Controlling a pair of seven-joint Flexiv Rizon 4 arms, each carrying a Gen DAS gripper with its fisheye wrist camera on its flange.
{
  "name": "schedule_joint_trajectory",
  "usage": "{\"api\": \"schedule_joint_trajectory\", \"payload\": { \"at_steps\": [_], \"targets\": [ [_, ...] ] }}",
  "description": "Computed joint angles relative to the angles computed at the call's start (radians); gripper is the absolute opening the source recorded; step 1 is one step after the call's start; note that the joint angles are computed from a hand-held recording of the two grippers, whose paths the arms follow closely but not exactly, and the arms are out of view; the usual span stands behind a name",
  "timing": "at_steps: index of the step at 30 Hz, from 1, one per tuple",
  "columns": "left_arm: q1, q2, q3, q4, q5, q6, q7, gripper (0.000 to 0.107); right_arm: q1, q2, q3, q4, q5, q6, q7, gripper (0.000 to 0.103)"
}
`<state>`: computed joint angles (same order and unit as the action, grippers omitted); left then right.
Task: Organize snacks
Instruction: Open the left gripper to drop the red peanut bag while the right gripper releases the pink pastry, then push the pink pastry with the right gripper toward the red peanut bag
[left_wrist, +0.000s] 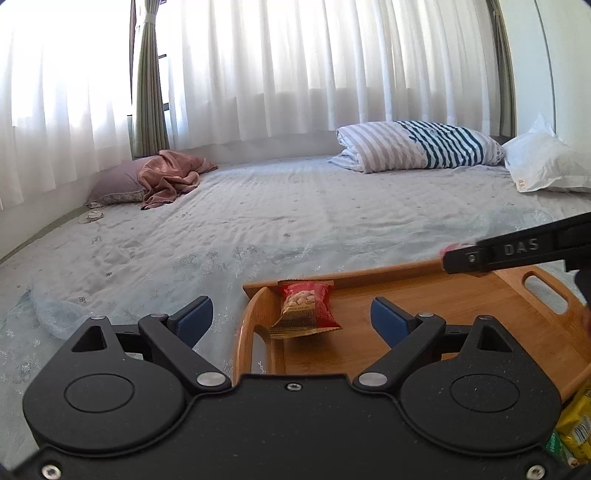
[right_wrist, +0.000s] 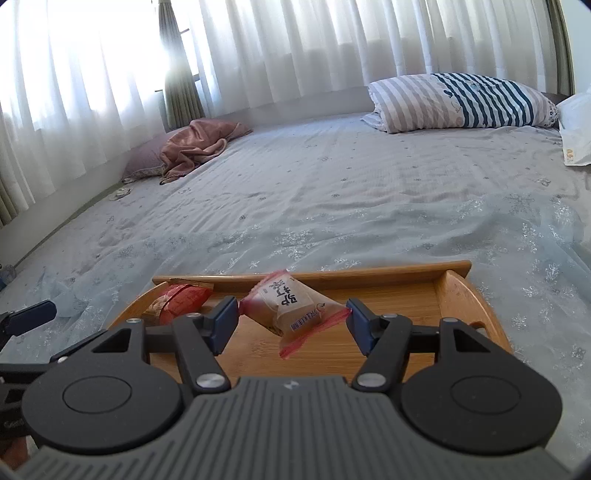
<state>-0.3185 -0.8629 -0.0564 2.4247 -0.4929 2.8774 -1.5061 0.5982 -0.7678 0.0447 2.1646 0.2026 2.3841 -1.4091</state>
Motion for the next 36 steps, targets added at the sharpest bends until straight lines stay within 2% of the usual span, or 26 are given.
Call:
{"api": "schedule_joint_trajectory", "payload": {
  "at_steps": [2,3,8,10,12,14,17,18,20,23,25,32,36],
  "targets": [
    [0.019,-0.004,0.000,0.039,0.046,0.043,-0.050,0.092,0.002,-0.004,0.003,-0.007,-0.009,-0.010,0.000,0.067],
    [0.032,-0.004,-0.001,0.060,0.068,0.056,-0.076,0.092,0.001,-0.008,0.006,-0.011,-0.012,-0.008,0.002,0.061],
    [0.053,-0.002,0.012,0.127,0.105,0.111,-0.143,0.092,0.002,-0.018,0.008,-0.024,-0.028,-0.037,0.018,0.057],
    [0.047,-0.006,0.020,0.146,0.107,0.142,-0.148,0.092,0.031,-0.023,-0.015,-0.030,-0.005,-0.053,0.004,0.060],
    [0.036,-0.008,0.021,0.158,0.098,0.160,-0.143,0.092,0.044,-0.028,-0.022,-0.028,0.020,-0.055,0.004,0.078],
    [0.025,-0.008,0.017,0.169,0.094,0.167,-0.135,0.092,0.007,-0.030,0.009,-0.008,-0.016,-0.020,0.017,0.079],
    [0.018,-0.014,0.010,0.173,0.110,0.169,-0.129,0.092,-0.016,-0.016,0.020,0.043,-0.086,-0.006,-0.016,0.088],
    [0.014,-0.016,0.007,0.171,0.112,0.166,-0.126,0.092,-0.003,-0.008,0.008,0.059,-0.092,-0.016,-0.043,0.089],
    [0.002,-0.026,0.002,0.167,0.106,0.166,-0.122,0.092,0.095,0.002,-0.060,0.080,-0.019,-0.052,-0.134,0.089],
    [-0.013,-0.036,-0.007,0.158,0.093,0.152,-0.117,0.092,0.209,-0.013,-0.134,0.084,0.078,-0.077,-0.249,0.083],
    [-0.016,-0.040,-0.012,0.152,0.095,0.139,-0.118,0.092,0.221,-0.018,-0.137,0.080,0.094,-0.090,-0.285,0.076],
    [-0.030,-0.049,-0.012,0.151,0.112,0.131,-0.116,0.092,0.164,-0.024,-0.086,0.063,0.087,-0.094,-0.276,0.053],
    [-0.028,-0.046,-0.014,0.155,0.121,0.132,-0.128,0.092,0.131,-0.029,-0.063,0.065,0.057,-0.080,-0.275,0.044]
  ]
}}
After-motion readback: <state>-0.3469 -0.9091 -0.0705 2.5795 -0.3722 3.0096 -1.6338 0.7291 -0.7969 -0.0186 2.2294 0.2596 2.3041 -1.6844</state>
